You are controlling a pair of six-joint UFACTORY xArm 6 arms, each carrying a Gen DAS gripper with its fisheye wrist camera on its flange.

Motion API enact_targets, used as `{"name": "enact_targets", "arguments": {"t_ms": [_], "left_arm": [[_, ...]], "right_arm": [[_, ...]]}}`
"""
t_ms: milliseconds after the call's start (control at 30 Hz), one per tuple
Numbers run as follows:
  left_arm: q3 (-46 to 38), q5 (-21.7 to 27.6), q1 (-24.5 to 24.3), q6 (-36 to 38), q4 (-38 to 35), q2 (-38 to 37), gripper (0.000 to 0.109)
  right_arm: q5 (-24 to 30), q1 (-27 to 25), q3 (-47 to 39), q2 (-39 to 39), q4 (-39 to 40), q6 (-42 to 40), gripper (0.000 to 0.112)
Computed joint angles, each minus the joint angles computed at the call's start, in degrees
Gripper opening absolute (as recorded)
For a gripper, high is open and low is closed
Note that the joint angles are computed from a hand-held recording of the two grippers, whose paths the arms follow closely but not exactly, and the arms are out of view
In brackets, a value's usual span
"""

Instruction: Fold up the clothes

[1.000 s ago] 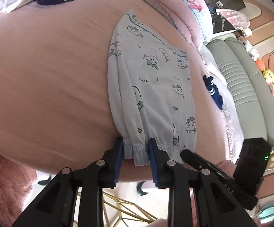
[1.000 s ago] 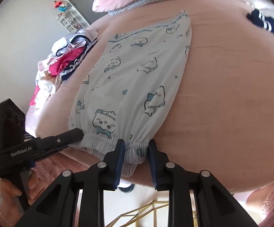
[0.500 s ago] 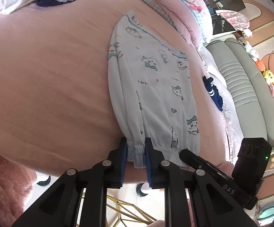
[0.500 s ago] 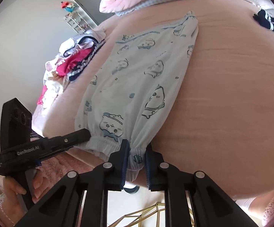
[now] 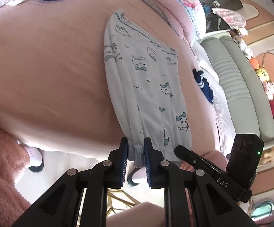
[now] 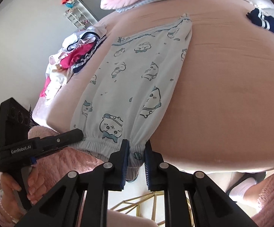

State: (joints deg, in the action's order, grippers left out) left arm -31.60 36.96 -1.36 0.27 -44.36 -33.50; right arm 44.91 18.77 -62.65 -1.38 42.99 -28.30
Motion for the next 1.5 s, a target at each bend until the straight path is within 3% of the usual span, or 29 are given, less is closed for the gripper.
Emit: {"name": "enact_targets", "arguments": {"t_ms": [100,267,433,567,700,800,900,1000,1067,1133,1233,1300,1400,1500], "left_arm": [[-0.4,1.9,0.7,-0.9,0.5,1.2,0.014],[-0.8,6.2,3.8,2.1,-4.7,3.9,0.014],[0.5,4.8,3.3,4.4,-5.4,-0.3,0.014],[-0.1,4.8,3.6,4.7,-8.3,1.2,0.014],[-2.7,4.8,4.1,7.3,-9.5,2.2,0.014],[-7.7,4.0,3.5,7.8,-8.1,6.6,0.014],[-12.2,5.9,5.6,10.9,-11.1,11.1,0.014],[-14.4,6.2,5.3,9.3,-7.1,13.0,0.014],[-12.9,6.2,5.0,9.3,-7.4,11.7,0.014],[-10.0,5.9,4.9,8.5,-8.5,9.6,0.014],[-5.3,6.0,5.4,6.8,-10.9,6.7,0.014],[-3.7,6.1,5.6,5.4,-11.8,5.9,0.014],[-4.2,6.1,5.3,5.0,-10.6,5.8,0.014],[-3.4,5.6,4.4,2.2,-8.2,4.9,0.014]], "right_arm": [[2.3,-1.2,-0.1,0.4,2.5,-1.7,0.014],[5.4,-2.7,-1.8,3.4,2.5,1.7,0.014],[1.3,-1.2,0.6,-0.1,5.5,-5.2,0.014],[0.9,-1.4,-1.2,1.2,9.0,-6.6,0.014],[0.5,-1.6,-5.1,3.9,7.2,-4.4,0.014],[1.0,-2.0,-9.7,6.9,6.1,-3.7,0.014],[2.0,-2.3,-15.8,11.0,3.3,-1.8,0.014],[5.2,-2.6,-20.1,13.9,-2.9,3.1,0.015],[8.9,-3.9,-19.3,13.5,-2.1,3.3,0.022],[11.7,-5.5,-16.3,12.1,0.2,3.8,0.045],[13.3,-6.6,-11.2,10.3,2.9,4.8,0.045],[9.9,-6.5,-6.5,7.6,6.7,3.0,0.045],[11.8,-6.2,-6.8,7.4,6.4,3.3,0.045],[13.0,-4.4,-6.5,6.6,2.8,3.0,0.030]]}}
